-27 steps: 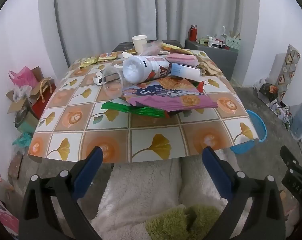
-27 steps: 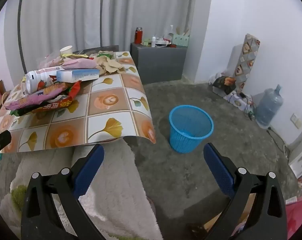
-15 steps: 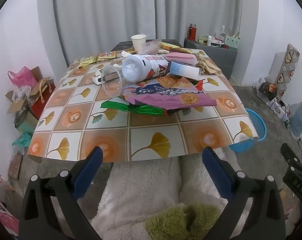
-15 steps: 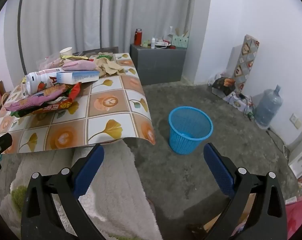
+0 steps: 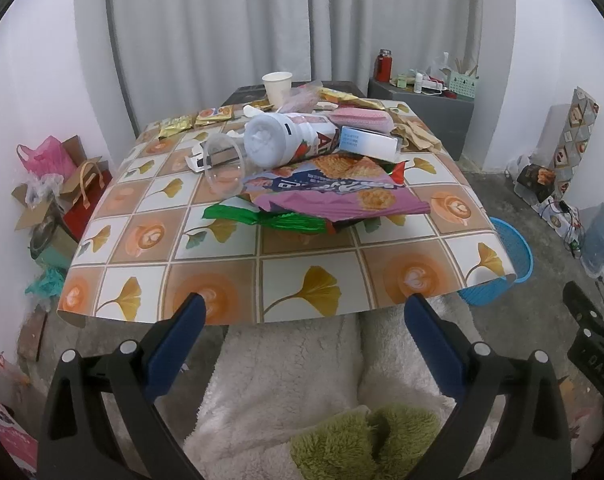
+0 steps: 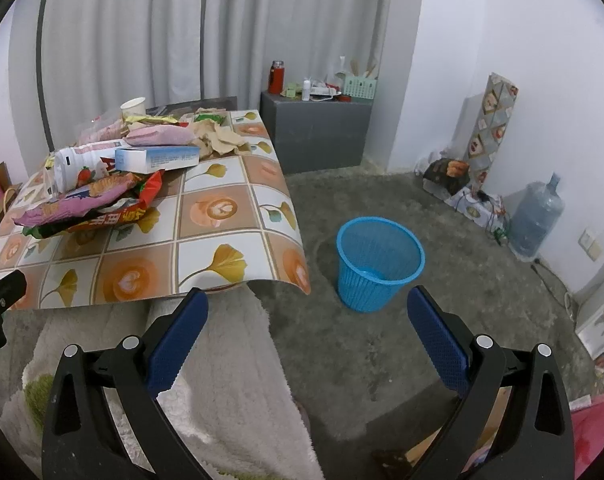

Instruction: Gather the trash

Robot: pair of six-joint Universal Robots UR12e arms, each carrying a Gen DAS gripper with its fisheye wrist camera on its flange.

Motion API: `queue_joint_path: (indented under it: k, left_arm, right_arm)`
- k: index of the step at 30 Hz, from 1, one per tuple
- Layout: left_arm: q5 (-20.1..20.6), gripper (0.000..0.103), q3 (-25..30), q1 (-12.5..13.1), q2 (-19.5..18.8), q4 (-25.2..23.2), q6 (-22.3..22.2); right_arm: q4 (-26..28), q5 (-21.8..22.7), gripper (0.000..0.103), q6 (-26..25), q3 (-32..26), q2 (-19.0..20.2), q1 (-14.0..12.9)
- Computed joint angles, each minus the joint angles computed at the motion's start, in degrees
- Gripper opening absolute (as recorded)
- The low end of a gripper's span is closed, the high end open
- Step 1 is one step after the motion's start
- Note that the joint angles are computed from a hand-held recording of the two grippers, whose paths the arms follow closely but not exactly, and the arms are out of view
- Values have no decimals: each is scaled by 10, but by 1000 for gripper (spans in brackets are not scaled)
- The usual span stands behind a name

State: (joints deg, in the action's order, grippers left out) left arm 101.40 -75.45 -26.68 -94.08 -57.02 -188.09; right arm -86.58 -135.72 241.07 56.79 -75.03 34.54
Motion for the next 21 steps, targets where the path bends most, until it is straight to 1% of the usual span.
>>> queue_joint_path:
  k: [21]
  left_arm:
    - [-4, 97, 0, 1, 1, -1, 0]
  right_arm:
    - [5, -3, 95, -1, -6, 4, 1]
